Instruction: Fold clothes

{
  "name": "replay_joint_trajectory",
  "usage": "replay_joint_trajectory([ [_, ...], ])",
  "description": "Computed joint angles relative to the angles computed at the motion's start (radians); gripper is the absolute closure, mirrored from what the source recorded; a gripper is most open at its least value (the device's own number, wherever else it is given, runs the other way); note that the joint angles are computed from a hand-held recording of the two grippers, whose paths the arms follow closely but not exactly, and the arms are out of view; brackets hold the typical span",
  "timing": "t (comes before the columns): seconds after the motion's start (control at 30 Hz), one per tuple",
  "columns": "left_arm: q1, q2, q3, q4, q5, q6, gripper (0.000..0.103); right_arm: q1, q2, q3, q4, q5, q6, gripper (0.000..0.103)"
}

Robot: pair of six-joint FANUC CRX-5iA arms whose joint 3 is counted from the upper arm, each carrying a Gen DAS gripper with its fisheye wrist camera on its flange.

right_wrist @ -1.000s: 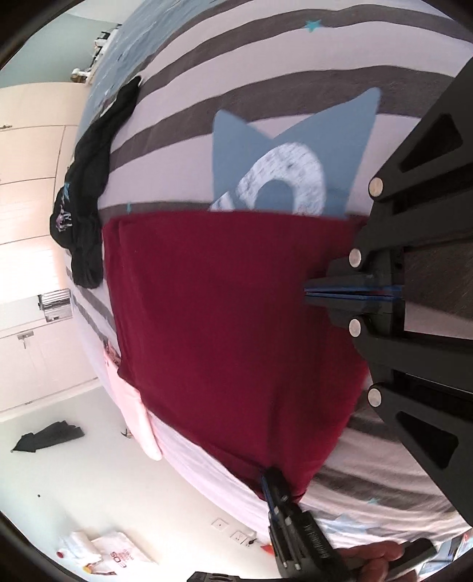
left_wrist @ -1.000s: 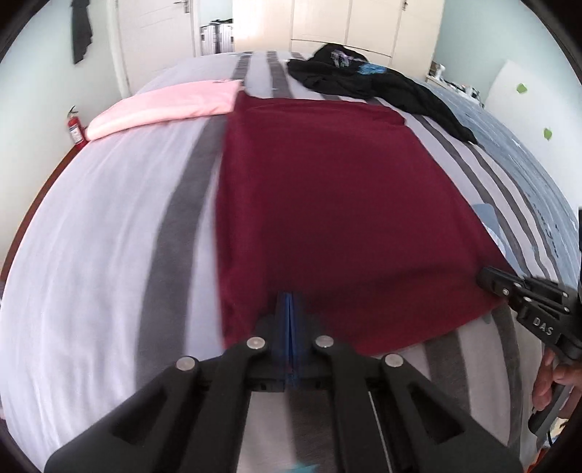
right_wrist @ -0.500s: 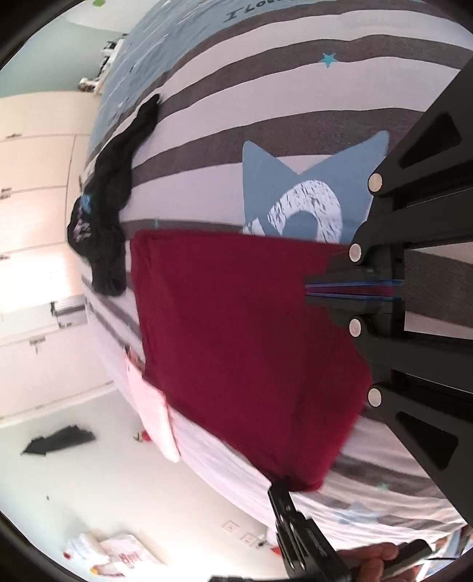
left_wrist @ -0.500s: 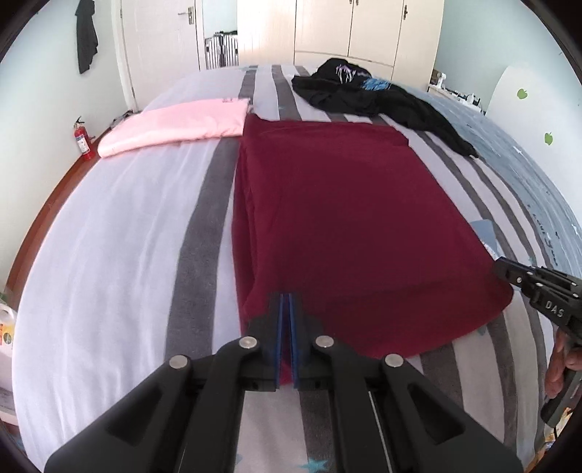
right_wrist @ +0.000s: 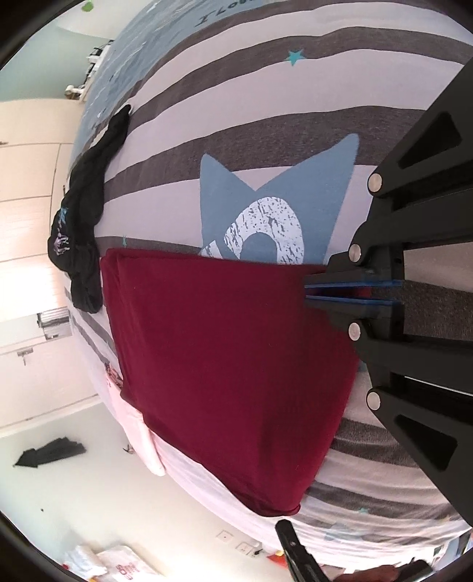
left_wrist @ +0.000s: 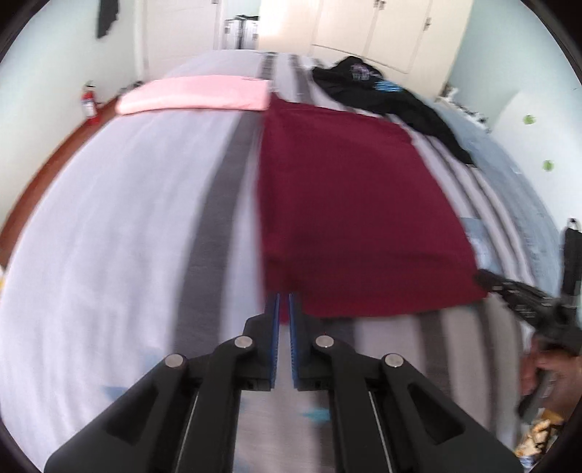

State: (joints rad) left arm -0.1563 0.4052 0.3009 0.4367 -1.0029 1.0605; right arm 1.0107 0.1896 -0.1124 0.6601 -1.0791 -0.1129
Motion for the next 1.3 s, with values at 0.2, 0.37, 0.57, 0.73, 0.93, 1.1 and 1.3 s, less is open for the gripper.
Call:
replay_joint_trajectory([
  [0.2, -0.06, 0.043, 0.055, -0.141, 0.01, 0.059, 0.098, 0.0, 0.011, 0.01, -0.001, -0.011, 0.002, 0.099],
  [0.37, -0.063, 0.074, 0.122, -0.285, 0.001, 0.139, 0.101, 0.003, 0.009, 0.001, 0.007, -0.006, 0.001, 0.099],
  [0.57, -0.009, 0.104, 0.172, -0.28, -0.017, 0.222, 0.1, 0.006, 0.011, -0.002, 0.013, -0.008, -0.023, 0.099],
  [0.73, -0.001, 0.039, 0.061, -0.122, 0.037, 0.087, 0.066, 0.004, 0.012, 0.003, 0.009, -0.009, -0.032, 0.099],
  [0.93, -0.009, -0.003, -0.016, -0.104, 0.042, 0.027, 0.057, 0.004, 0.012, 0.003, 0.008, -0.009, -0.02, 0.099],
  [1.1, -0.005, 0.029, 0.013, -0.134, 0.059, 0.005, 0.09, 0.005, 0.011, 0.003, 0.007, -0.009, -0.017, 0.099],
  [1.3, 0.037, 0.044, 0.08, -0.222, 0.048, 0.128, 0.103, 0.005, 0.014, 0.005, 0.006, -0.009, -0.017, 0.099],
])
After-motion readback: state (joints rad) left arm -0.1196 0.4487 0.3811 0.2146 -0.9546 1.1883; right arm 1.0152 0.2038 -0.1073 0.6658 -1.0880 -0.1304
